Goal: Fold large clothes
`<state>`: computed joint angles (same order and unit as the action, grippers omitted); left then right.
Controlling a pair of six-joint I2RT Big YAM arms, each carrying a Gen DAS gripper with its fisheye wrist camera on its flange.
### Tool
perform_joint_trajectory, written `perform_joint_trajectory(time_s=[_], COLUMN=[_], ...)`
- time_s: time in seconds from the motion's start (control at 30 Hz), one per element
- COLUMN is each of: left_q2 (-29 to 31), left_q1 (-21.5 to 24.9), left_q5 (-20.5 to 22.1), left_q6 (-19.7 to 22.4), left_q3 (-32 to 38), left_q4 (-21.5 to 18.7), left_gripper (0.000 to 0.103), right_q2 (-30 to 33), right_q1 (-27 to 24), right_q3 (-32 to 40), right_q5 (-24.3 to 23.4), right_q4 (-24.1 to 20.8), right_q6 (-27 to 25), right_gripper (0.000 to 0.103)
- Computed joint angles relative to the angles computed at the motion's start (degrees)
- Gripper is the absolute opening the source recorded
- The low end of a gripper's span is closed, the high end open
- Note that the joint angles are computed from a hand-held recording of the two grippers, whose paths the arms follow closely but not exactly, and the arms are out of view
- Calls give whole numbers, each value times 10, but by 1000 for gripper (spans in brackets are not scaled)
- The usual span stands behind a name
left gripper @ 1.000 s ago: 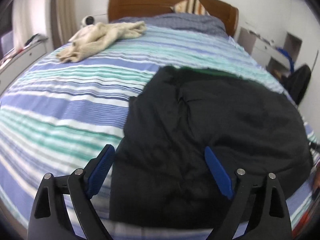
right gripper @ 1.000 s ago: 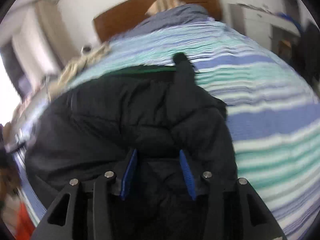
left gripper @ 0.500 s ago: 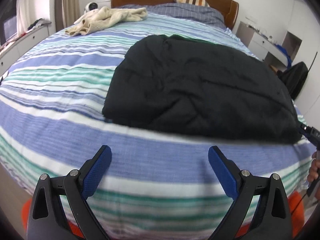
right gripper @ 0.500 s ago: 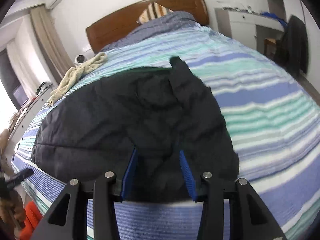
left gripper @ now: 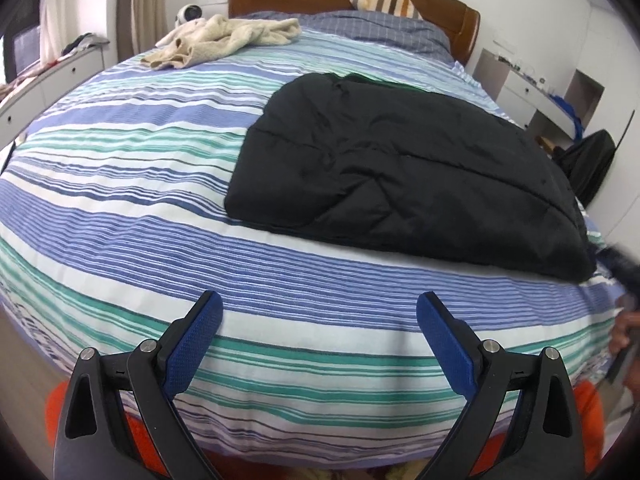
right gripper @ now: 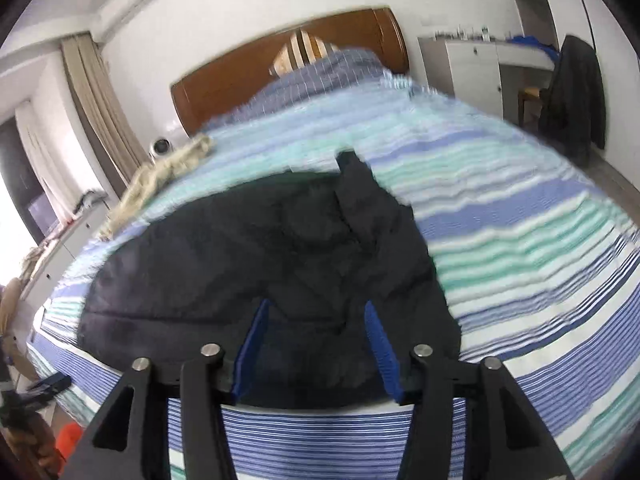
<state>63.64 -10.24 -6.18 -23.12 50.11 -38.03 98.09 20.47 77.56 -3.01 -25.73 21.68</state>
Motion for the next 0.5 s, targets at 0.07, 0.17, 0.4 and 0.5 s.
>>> perform_joint_trajectory(time_s=[0.07,0.17,0.4,0.5], left_q2=[2,20,172,258], left_q1=[-4,-2,-1,-18], left_q5=[5,32,81,89], left_q6=[4,22,-1,3], left_q3=[9,41,202,271], left_q4=[0,18,80,66], left_gripper=[98,98,99,99], right_q2=[10,2,0,3], right_q1=[-10,-10,-6,-7], right_q3=[-5,-39,-48,-46], right_q5=[-32,-31,-18,-23], right_q4=[0,70,84,83], right_q6=[23,39,26,26], right_gripper=[55,55,55,55])
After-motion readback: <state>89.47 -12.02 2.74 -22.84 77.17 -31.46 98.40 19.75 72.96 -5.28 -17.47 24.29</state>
